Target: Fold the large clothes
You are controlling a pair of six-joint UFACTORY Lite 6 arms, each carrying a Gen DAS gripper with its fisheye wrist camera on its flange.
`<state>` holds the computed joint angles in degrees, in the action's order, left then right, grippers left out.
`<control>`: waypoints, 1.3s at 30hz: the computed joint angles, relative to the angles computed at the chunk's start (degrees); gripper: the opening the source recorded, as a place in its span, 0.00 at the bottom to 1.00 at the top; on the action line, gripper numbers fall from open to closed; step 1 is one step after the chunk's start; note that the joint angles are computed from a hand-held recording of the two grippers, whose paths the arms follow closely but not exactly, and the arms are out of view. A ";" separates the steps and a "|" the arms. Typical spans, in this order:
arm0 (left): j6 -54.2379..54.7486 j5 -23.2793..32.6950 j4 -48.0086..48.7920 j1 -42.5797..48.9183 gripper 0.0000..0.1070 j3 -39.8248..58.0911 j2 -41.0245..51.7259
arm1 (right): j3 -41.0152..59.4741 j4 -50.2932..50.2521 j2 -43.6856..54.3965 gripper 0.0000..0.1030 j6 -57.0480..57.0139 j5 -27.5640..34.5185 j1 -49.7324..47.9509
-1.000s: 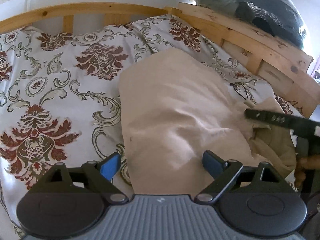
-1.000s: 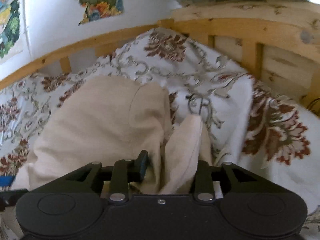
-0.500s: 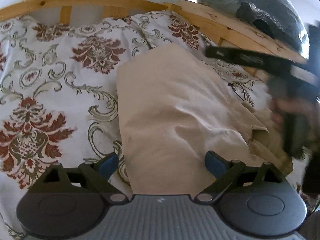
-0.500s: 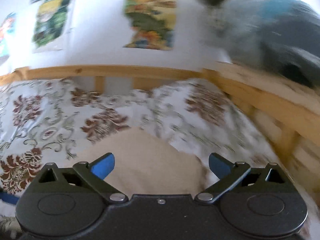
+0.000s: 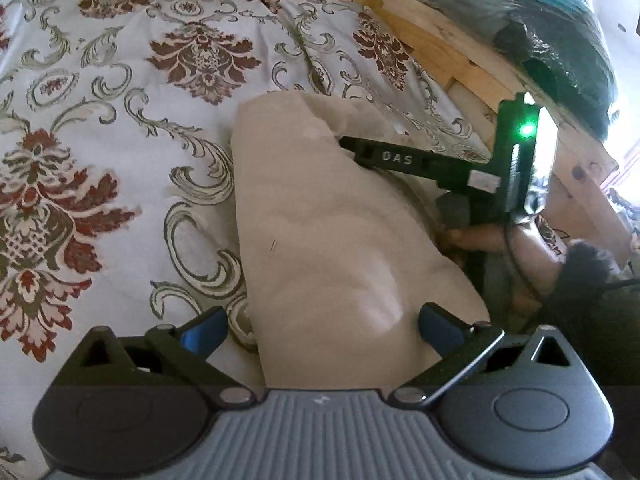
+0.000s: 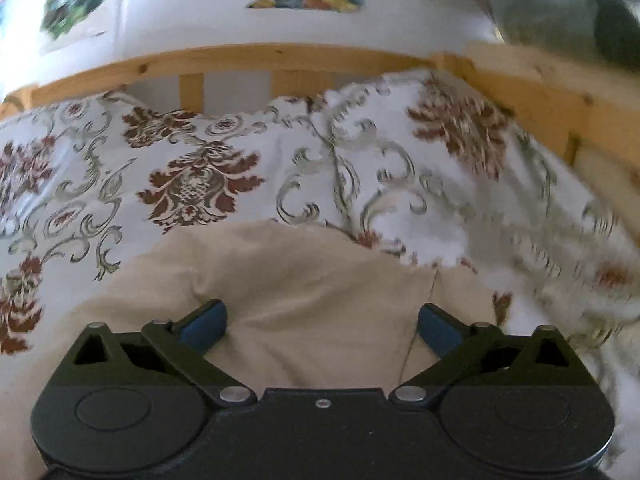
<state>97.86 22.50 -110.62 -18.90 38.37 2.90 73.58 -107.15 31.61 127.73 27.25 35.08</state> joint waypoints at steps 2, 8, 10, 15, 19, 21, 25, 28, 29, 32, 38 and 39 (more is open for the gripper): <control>-1.98 1.68 1.65 0.93 0.96 0.43 1.10 | 0.52 -2.30 1.67 0.99 3.37 -0.13 -0.44; -3.01 4.08 2.91 2.50 0.96 0.51 2.28 | -0.27 -2.58 1.73 0.98 5.25 2.93 0.77; -3.81 3.78 3.15 2.66 0.96 -0.02 1.43 | -4.17 0.03 -4.36 0.95 4.62 3.81 1.93; -0.15 3.56 -1.09 1.53 0.96 -2.60 -3.35 | -18.52 15.23 -24.33 0.99 -5.77 15.80 12.01; 7.01 0.63 -9.13 -2.13 0.96 -3.65 -4.84 | -27.64 25.59 -34.84 0.99 -6.74 27.29 21.19; 7.58 -1.79 -10.76 -3.41 0.96 -2.47 -3.12 | -31.67 28.92 -37.14 0.99 -4.31 30.22 24.21; 7.12 -1.14 -11.30 -2.56 0.96 -2.33 -1.18 | -36.07 30.75 -37.08 0.98 -2.42 24.51 21.40; 15.43 -3.36 -18.39 -4.67 0.96 -2.31 -0.67 | -34.46 30.64 -31.79 0.96 -3.95 20.32 17.60; 18.43 -3.76 -21.21 -5.32 0.96 -2.34 -0.44 | -33.71 30.20 -29.76 0.96 -4.15 18.85 16.71; 19.26 -2.63 -22.25 -4.97 0.96 -2.32 0.74 | -33.27 28.39 -27.69 0.96 -2.79 17.45 15.79; 7.64 -2.13 -11.81 -3.18 0.96 -1.68 0.13 | -36.68 25.91 -33.86 0.96 1.89 23.07 20.30; 5.82 -2.33 -10.21 -3.06 0.96 -1.63 -0.36 | -37.62 24.49 -35.06 0.98 3.24 25.59 21.90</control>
